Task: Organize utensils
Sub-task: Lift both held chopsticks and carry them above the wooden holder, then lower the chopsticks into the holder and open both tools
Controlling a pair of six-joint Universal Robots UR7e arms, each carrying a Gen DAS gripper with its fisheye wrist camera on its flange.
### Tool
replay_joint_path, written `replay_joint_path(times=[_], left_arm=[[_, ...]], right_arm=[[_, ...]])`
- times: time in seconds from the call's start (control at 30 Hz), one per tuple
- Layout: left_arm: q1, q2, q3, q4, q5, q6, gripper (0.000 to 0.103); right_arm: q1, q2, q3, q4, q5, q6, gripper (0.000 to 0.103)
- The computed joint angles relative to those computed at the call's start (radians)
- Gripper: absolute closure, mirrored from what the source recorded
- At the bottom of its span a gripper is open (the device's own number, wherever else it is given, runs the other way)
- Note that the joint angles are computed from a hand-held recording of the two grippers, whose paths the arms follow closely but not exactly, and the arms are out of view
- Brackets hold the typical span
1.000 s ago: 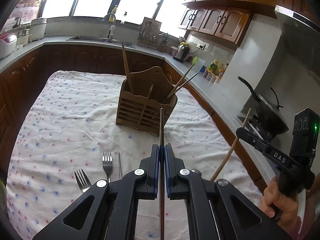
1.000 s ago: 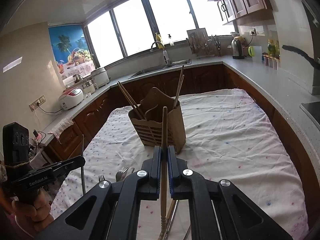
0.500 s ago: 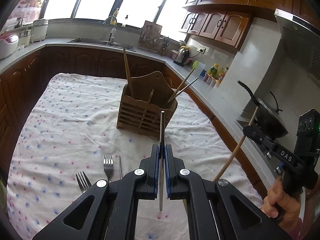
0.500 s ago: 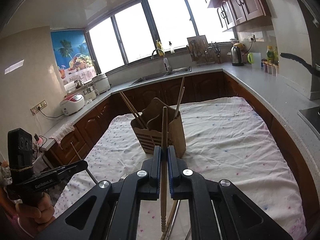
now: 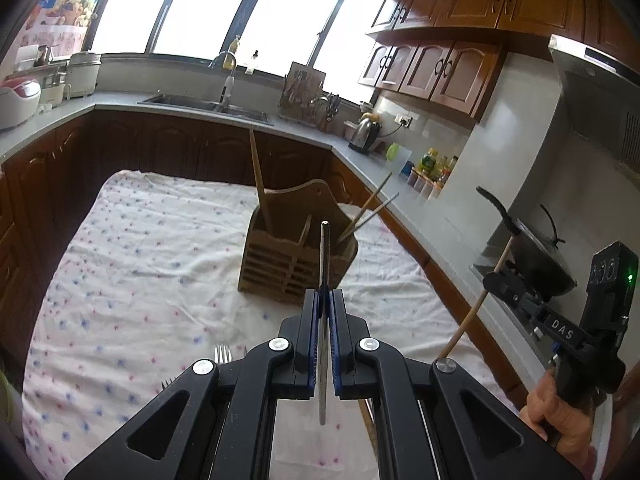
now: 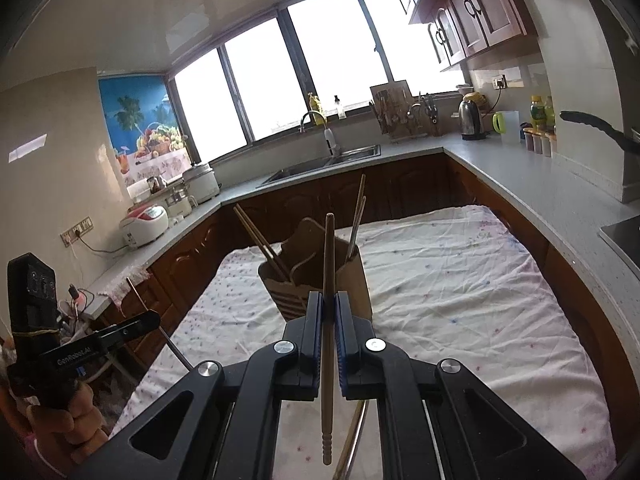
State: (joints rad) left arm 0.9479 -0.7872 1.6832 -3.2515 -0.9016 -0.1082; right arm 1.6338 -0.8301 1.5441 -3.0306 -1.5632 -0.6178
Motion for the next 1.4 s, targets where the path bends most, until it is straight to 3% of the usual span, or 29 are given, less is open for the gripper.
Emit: replay_joint_path(times=[0.53, 0.9, 1.03, 1.4], left_arm=[[0.041, 0.068, -0.2, -0.084, -0.001, 0.207, 0.1], [0.112, 0.197, -0.455, -0.102, -0.059, 0.281, 0.1], [0.147, 0.304, -0.591, -0.19, -0.088, 0.396, 0.1], [0.213, 0.484, -0.851, -0.065, -0.102, 0.363, 0.1]], right_arm=[[0.042, 0.17, -0.274, -0.025, 0.063, 0.036, 0.097], [0.063, 0.353, -0.54, -0.037, 0.093, 0.015, 0.097], [0.056, 0.402, -0.589, -0.053, 0.101, -0.001, 0.097], [0.025, 0.45, -0.569, -0.107, 0.108, -0.057, 0.097]])
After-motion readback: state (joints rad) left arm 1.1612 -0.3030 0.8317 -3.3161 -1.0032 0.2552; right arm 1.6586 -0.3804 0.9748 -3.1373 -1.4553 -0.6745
